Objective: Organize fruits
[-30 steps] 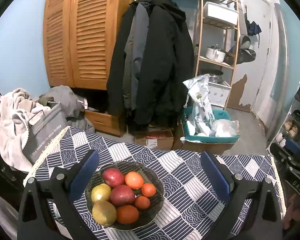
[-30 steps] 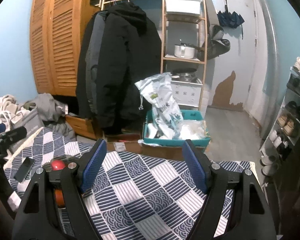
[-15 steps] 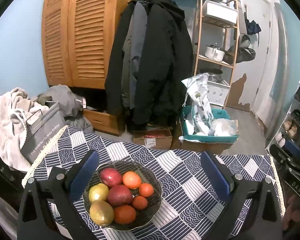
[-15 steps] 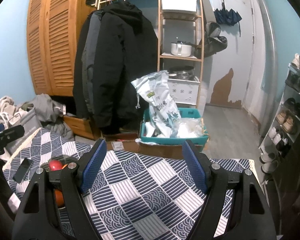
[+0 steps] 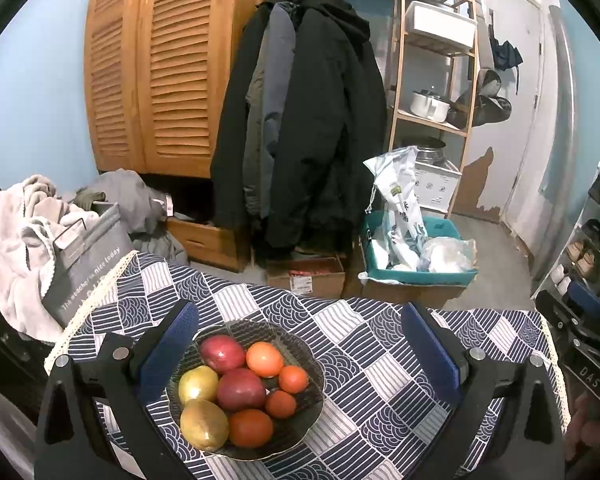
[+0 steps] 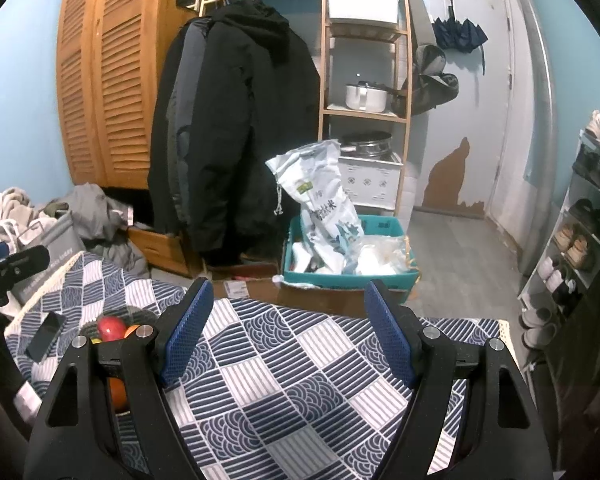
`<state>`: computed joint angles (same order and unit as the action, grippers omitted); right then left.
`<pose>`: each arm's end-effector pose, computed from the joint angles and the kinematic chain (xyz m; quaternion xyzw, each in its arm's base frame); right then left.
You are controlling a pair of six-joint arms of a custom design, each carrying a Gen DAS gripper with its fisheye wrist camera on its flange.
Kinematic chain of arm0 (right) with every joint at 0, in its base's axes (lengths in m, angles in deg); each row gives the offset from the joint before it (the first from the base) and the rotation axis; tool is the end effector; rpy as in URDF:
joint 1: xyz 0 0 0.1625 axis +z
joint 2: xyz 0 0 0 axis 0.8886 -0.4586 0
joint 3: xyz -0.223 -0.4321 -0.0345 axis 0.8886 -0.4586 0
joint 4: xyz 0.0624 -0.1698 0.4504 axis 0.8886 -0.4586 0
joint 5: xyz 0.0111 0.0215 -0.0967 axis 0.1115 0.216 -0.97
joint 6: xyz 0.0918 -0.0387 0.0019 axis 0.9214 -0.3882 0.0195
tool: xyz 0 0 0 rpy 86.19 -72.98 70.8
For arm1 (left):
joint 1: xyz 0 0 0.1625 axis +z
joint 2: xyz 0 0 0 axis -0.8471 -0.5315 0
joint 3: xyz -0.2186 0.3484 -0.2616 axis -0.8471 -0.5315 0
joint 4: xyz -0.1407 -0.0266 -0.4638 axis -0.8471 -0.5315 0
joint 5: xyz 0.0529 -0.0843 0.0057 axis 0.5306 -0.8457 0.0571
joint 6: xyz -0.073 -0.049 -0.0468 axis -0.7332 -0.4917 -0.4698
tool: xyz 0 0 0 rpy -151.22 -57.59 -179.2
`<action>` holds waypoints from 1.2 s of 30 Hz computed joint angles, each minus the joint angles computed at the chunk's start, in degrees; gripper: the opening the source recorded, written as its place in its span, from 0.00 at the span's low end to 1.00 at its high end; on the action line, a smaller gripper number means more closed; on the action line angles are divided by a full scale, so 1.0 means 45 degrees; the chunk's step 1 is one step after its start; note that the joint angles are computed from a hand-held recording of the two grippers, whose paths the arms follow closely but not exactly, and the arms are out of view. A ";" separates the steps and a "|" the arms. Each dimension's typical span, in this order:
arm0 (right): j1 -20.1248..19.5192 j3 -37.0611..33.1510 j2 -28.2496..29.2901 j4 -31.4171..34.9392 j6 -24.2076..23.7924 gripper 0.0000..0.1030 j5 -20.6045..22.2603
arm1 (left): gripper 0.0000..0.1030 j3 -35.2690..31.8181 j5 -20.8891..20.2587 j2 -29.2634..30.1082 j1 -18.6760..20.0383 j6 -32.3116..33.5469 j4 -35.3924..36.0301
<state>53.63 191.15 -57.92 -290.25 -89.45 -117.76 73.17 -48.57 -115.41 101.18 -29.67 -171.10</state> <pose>0.3641 -0.5552 0.1875 0.2996 -0.8153 0.4189 0.2646 -0.2188 -0.5174 0.3578 0.0649 0.8046 -0.4697 0.3576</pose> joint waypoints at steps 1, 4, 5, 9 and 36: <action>0.0003 -0.0004 0.0007 -0.0016 -0.0006 0.75 -0.0010 | 0.99 0.0001 0.0002 -0.0011 0.0001 0.0005 0.0009; 0.0001 0.0004 0.0001 -0.0025 -0.0003 0.75 -0.0003 | 0.99 0.0005 -0.0024 -0.0008 -0.0009 0.0025 -0.0050; 0.0006 -0.0006 0.0008 -0.0028 -0.0007 0.75 -0.0004 | 0.99 0.0005 -0.0012 0.0007 -0.0012 0.0033 -0.0060; 0.0010 -0.0010 0.0020 -0.0068 -0.0023 0.75 -0.0029 | 0.99 0.0019 0.0038 0.0024 -0.0034 0.0255 -0.0293; 0.0028 0.0050 -0.0055 -0.0082 -0.0092 0.75 -0.0016 | 0.99 0.0053 0.0143 0.0037 -0.0217 0.0436 -0.0479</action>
<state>53.75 191.38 -58.16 -290.62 -89.86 -117.84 73.41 -47.92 -115.24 100.21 -27.71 -173.25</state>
